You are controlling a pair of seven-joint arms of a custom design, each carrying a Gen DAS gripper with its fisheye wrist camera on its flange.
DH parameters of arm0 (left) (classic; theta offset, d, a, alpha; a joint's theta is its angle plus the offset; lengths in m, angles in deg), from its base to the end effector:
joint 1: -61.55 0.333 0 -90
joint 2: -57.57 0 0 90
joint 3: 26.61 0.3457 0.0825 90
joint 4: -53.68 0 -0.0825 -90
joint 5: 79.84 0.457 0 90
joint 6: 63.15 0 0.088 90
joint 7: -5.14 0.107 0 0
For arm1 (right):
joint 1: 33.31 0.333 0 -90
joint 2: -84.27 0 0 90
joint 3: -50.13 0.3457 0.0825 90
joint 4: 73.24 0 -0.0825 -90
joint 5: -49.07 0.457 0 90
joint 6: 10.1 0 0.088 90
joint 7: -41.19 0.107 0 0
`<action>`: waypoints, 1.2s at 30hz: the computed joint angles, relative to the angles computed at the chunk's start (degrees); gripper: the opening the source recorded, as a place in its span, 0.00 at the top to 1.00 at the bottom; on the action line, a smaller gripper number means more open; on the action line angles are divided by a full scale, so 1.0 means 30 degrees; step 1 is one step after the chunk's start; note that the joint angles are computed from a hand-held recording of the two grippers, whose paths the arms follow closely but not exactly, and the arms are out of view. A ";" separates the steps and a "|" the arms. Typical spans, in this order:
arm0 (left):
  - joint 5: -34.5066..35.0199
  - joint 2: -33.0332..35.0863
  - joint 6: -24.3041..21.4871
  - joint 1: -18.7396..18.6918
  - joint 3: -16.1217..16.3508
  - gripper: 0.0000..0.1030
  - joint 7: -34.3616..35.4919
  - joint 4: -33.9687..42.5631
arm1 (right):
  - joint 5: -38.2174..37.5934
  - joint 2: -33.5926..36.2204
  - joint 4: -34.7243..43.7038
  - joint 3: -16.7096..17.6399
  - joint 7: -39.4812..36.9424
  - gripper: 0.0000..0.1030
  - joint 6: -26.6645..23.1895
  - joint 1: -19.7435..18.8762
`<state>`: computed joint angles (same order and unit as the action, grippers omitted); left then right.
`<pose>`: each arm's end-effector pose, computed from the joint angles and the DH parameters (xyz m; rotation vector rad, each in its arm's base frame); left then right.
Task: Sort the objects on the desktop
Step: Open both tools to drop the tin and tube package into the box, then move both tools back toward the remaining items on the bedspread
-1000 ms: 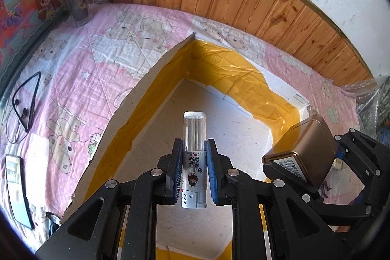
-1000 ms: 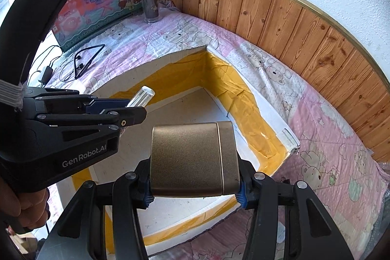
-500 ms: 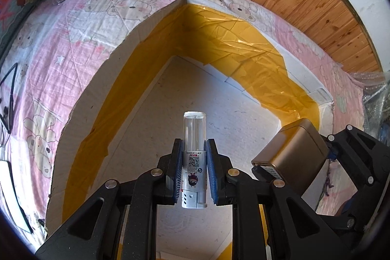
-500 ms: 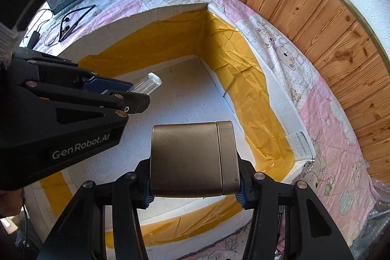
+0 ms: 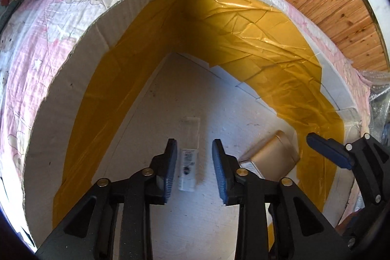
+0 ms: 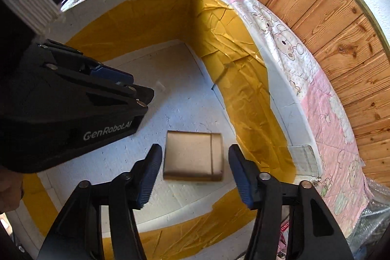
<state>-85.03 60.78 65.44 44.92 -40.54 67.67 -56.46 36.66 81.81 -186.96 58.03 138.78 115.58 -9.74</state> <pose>0.5741 -0.3393 0.4893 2.1843 -2.1947 0.4394 0.5456 0.3261 0.5119 -2.5713 1.4875 -0.4269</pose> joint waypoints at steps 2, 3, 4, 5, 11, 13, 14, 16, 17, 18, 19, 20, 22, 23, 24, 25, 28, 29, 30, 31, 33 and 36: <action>0.0222 -0.0200 0.0130 0.0001 0.0022 0.58 -0.0128 -0.0134 | -0.0086 -0.0200 -0.0159 -0.0011 0.0332 0.30 0.0438 -0.0029; 0.0218 -0.0359 0.0184 0.0018 0.0027 0.58 -0.0145 -0.0246 | -0.0144 -0.0287 -0.0208 -0.0005 0.0515 0.30 0.0479 -0.0038; 0.0241 -0.0555 0.0230 0.0033 0.0023 0.58 -0.0147 -0.0382 | -0.0015 -0.0431 -0.0310 -0.0018 0.0567 0.30 0.0568 -0.0043; 0.0247 -0.0748 0.0310 0.0053 0.0016 0.58 -0.0120 -0.0501 | 0.0156 -0.0617 -0.0444 -0.0015 0.0598 0.30 0.0645 -0.0029; 0.1449 -0.2580 0.0313 -0.0012 -0.0339 0.58 -0.0496 -0.1655 | 0.0743 -0.2244 -0.1751 0.0105 0.0706 0.30 0.1262 0.0185; 0.1785 -0.3465 0.0483 -0.0051 -0.0552 0.58 -0.0805 -0.2343 | 0.1041 -0.3047 -0.2425 0.0122 0.0725 0.30 0.1649 0.0318; 0.1909 -0.3813 0.0606 -0.0088 -0.0693 0.58 -0.1006 -0.2616 | 0.1131 -0.3511 -0.2824 0.0127 0.0758 0.30 0.1816 0.0373; 0.2141 -0.4655 0.0688 -0.0202 -0.1021 0.58 -0.1462 -0.3154 | 0.1166 -0.4458 -0.3515 0.0180 0.0889 0.30 0.2035 0.0483; 0.2266 -0.5140 0.0760 -0.0217 -0.1119 0.58 -0.1574 -0.3503 | 0.1191 -0.4958 -0.3867 0.0199 0.0978 0.30 0.2119 0.0539; 0.2449 -0.5515 0.0787 -0.0236 -0.1289 0.58 -0.1777 -0.3713 | 0.1213 -0.5451 -0.4235 0.0212 0.1094 0.30 0.2221 0.0587; 0.2663 -0.5940 0.0780 -0.0254 -0.1463 0.58 -0.1981 -0.3967 | 0.1235 -0.5970 -0.4622 0.0233 0.1249 0.30 0.2330 0.0639; 0.2952 -0.6257 0.0753 -0.0242 -0.1659 0.58 -0.2221 -0.4100 | 0.1267 -0.6354 -0.4931 0.0197 0.1338 0.30 0.2552 0.0669; 0.3517 -0.6928 0.0767 -0.0226 -0.2041 0.58 -0.2702 -0.4437 | 0.1355 -0.7368 -0.5778 0.0160 0.1561 0.30 0.3095 0.0768; 0.3657 -0.7367 0.0753 -0.0253 -0.2152 0.58 -0.2838 -0.4671 | 0.1289 -0.7839 -0.6167 0.0201 0.1754 0.30 0.3378 0.0779; 0.3785 -0.7744 0.0766 -0.0278 -0.2298 0.58 -0.2995 -0.4879 | 0.1237 -0.8389 -0.6602 0.0244 0.1991 0.30 0.3637 0.0798; 0.3944 -0.8149 0.0752 -0.0309 -0.2481 0.58 -0.3171 -0.5086 | 0.1192 -0.8958 -0.7044 0.0294 0.2284 0.30 0.3885 0.0814; 0.4228 -0.9175 0.0929 -0.0462 -0.2939 0.58 -0.3471 -0.5635 | 0.1118 -1.0370 -0.8224 0.0379 0.3127 0.30 0.4785 0.0896; 0.4235 -0.9557 0.1108 -0.0534 -0.3055 0.58 -0.3555 -0.5888 | 0.1022 -1.0902 -0.8643 0.0452 0.3448 0.30 0.5010 0.0895; 0.4352 -0.9863 0.1208 -0.0538 -0.3251 0.58 -0.3711 -0.6055 | 0.0885 -1.1434 -0.9053 0.0556 0.3802 0.30 0.5221 0.0875; 0.4445 -1.0211 0.1421 -0.0576 -0.3417 0.58 -0.3821 -0.6263 | 0.0751 -1.1981 -0.9459 0.0648 0.4161 0.30 0.5394 0.0858; 0.4601 -1.0851 0.2058 -0.0669 -0.3755 0.58 -0.3998 -0.6678 | 0.0463 -1.3053 -1.0270 0.0811 0.4909 0.30 0.5754 0.0786; 0.4955 -1.1641 0.2746 -0.0773 -0.4406 0.57 -0.4222 -0.7111 | 0.0131 -1.4801 -1.1567 0.0954 0.6090 0.30 0.6182 0.0696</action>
<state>-70.16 25.86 73.68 42.60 -53.76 55.00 -77.79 37.05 37.41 -221.66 60.89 157.05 134.12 -7.66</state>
